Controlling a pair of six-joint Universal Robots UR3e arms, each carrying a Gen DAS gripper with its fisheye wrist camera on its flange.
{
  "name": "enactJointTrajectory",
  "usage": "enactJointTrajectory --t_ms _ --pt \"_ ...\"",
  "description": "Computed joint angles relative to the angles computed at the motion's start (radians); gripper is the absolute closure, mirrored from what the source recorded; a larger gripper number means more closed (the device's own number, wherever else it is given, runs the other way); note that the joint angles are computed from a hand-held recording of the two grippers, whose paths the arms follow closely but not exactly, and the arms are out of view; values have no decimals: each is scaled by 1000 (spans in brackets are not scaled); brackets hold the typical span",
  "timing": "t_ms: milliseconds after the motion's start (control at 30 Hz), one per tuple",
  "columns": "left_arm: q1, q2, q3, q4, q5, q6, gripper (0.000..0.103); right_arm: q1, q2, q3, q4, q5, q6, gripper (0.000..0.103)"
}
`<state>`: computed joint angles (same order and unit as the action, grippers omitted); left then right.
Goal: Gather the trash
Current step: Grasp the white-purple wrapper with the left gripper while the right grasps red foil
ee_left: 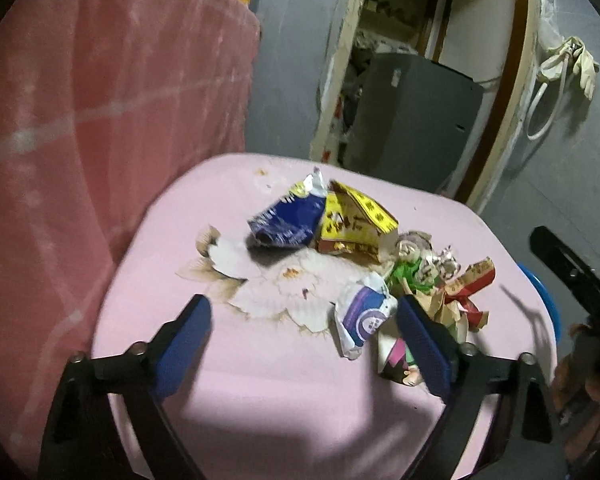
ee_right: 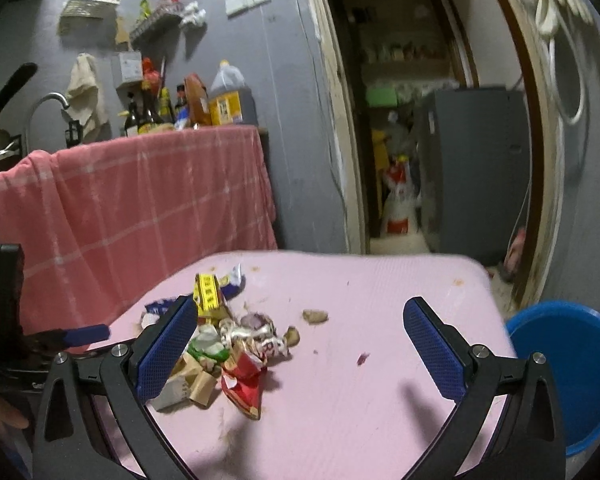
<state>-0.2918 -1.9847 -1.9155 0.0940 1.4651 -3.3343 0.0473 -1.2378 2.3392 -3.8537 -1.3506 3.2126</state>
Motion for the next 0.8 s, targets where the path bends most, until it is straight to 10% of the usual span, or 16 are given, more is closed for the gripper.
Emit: enactJointTrajectory --t_ms 400,800 --pt "42 46 -2 -99 -145 68 64 11 9 -99 254 65 -81 25" --pt "36 13 35 -115 -158 61 75 23 6 -172 447 119 -146 55"
